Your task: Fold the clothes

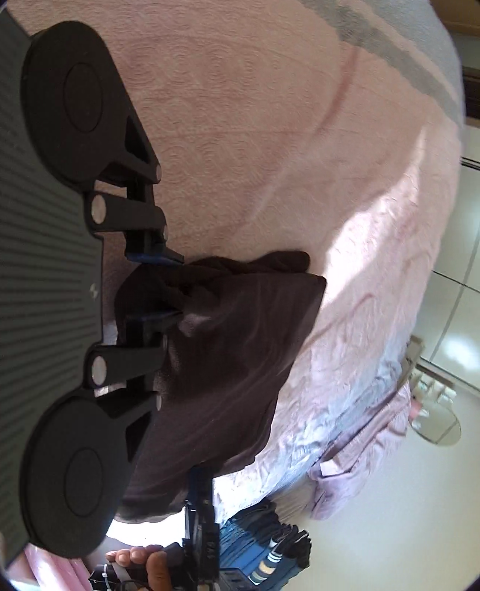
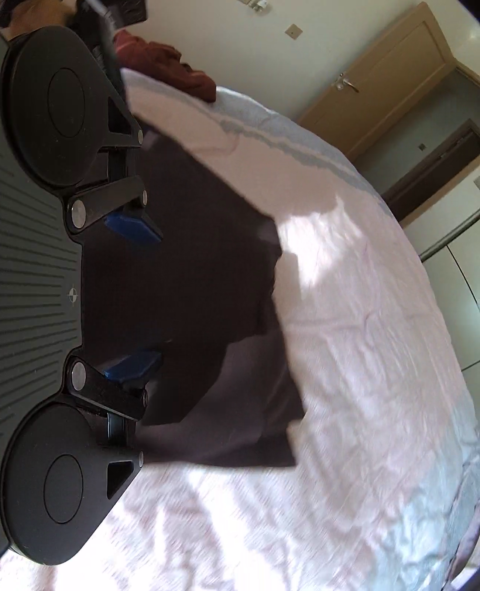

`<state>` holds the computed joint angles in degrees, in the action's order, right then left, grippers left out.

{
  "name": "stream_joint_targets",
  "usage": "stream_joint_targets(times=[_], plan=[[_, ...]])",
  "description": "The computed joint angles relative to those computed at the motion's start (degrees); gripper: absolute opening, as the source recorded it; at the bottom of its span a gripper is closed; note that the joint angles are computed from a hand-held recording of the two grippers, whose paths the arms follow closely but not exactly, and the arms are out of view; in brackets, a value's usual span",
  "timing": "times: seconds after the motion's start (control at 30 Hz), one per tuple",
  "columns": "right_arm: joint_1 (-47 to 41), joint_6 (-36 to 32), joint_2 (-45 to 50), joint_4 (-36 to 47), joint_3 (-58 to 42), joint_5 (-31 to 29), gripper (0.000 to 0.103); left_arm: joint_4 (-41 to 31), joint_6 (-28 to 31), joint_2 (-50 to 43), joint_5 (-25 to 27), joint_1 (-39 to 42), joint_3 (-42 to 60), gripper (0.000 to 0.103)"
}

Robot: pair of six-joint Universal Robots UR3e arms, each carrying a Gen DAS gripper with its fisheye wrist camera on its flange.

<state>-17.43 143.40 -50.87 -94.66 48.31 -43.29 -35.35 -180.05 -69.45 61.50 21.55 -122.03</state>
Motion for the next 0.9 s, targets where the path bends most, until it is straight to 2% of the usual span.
stream_joint_targets(times=[0.13,0.3,0.4,0.47,0.53,0.6,0.7,0.73,0.77,0.8,0.87,0.9], plan=[[-5.0,-9.6,-1.3,-2.6,10.5,8.9,0.068,12.7,2.1,-0.5,2.4,-2.1,-6.9,0.023],[-7.5,-13.2,-2.3,-9.0,19.3,16.0,0.068,24.0,3.7,-0.2,5.4,-4.1,-13.0,0.023],[-8.5,-16.0,-4.9,-13.4,24.5,17.1,0.068,29.1,4.1,1.0,5.7,-4.2,-16.0,0.023],[-9.2,-19.2,-8.2,-18.0,29.6,17.0,0.072,31.5,4.7,3.1,6.0,-3.8,-18.0,0.023],[-10.5,-23.7,-14.5,-27.1,39.3,16.0,0.077,29.3,6.5,6.9,7.7,-4.4,-18.7,0.023],[-12.3,-29.9,-21.7,-32.8,49.4,15.8,0.077,25.1,9.0,12.0,11.5,-6.3,-18.9,0.026],[-16.0,-40.0,-33.2,-39.3,63.9,16.8,0.078,18.9,14.0,16.1,19.4,-12.4,-16.7,0.038],[-17.8,-42.8,-37.2,-42.9,69.5,17.5,0.078,18.7,16.8,16.0,22.1,-15.0,-15.9,0.048],[-19.8,-46.0,-41.4,-45.6,74.9,18.5,0.078,19.6,20.4,14.4,25.6,-18.6,-14.8,0.058],[-21.2,-48.3,-44.4,-46.0,78.0,19.0,0.078,22.0,24.4,12.1,29.2,-22.2,-14.1,0.063],[-23.4,-52.3,-49.5,-44.3,82.2,19.5,0.079,27.5,32.6,6.7,35.7,-28.4,-12.9,0.079],[-23.4,-53.1,-50.5,-43.2,82.5,18.8,0.079,30.4,36.8,3.7,38.7,-31.1,-12.2,0.083]])
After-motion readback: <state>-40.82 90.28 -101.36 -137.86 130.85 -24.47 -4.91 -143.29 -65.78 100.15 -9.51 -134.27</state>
